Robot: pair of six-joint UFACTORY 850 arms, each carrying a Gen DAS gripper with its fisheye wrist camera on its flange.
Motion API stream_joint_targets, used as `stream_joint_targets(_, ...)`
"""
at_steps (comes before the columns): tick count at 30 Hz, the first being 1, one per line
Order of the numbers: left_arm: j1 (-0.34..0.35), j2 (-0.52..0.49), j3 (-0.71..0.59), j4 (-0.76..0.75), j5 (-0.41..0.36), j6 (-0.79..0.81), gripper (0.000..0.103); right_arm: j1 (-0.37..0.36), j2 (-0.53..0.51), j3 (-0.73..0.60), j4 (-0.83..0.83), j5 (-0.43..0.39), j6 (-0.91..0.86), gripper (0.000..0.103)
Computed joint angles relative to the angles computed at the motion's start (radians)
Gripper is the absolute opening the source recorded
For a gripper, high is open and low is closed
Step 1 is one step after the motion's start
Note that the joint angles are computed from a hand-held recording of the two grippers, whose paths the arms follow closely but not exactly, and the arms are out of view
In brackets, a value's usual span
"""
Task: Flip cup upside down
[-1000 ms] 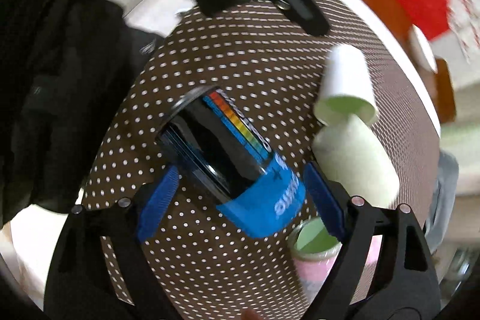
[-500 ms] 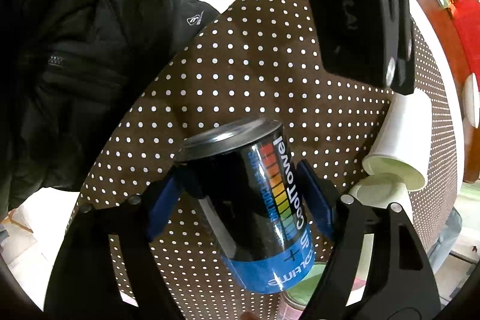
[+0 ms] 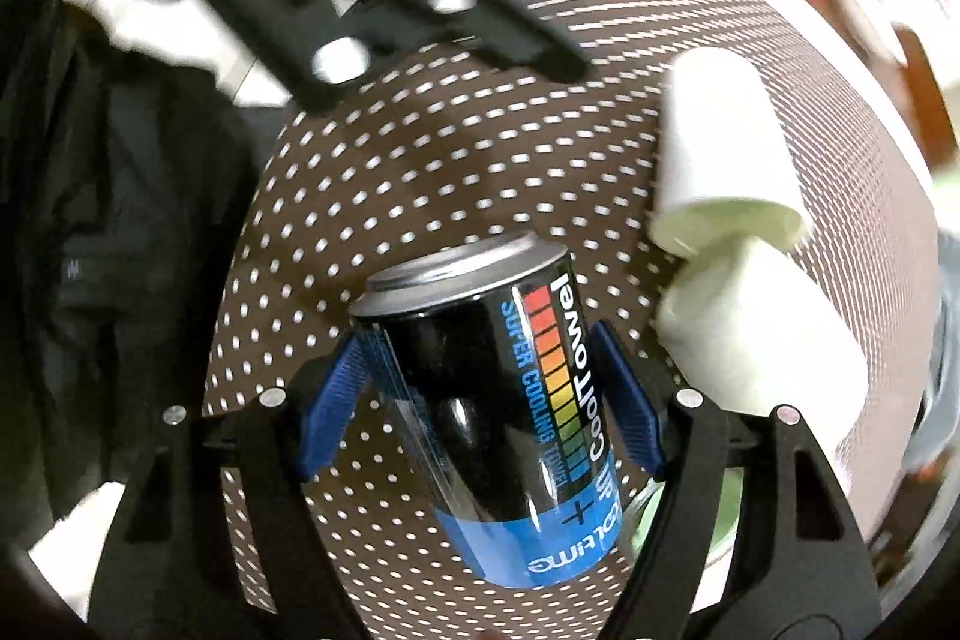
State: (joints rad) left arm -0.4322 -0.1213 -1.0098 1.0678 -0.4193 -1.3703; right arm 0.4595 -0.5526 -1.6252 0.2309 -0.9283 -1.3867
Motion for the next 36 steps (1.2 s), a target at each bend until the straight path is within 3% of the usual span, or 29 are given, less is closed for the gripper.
stream_joint_targets(6,-0.002,0.014,0.014,0.084,0.043,-0.052,0.095,-0.044,0.027,0.017,0.134,0.054,0.135,0.071)
stream_joint_targets(17,-0.051,0.048,0.054,0.263,0.034,-0.227,0.095,-0.117,0.171,0.229,0.462,0.244,0.148,0.070)
stream_joint_targets(27,-0.114,0.118,0.109,0.420,-0.031,-0.400,0.095,-0.200,0.308,0.445,1.054,0.330,-0.086,0.069)
stream_joint_targets(31,-0.146,0.145,0.122,0.442,-0.065,-0.418,0.095,-0.213,0.371,0.527,1.273,0.305,-0.220,0.069)
stream_joint_targets(36,-0.170,0.165,0.122,0.459,-0.103,-0.442,0.095,-0.197,0.424,0.608,1.557,0.331,-0.412,0.069)
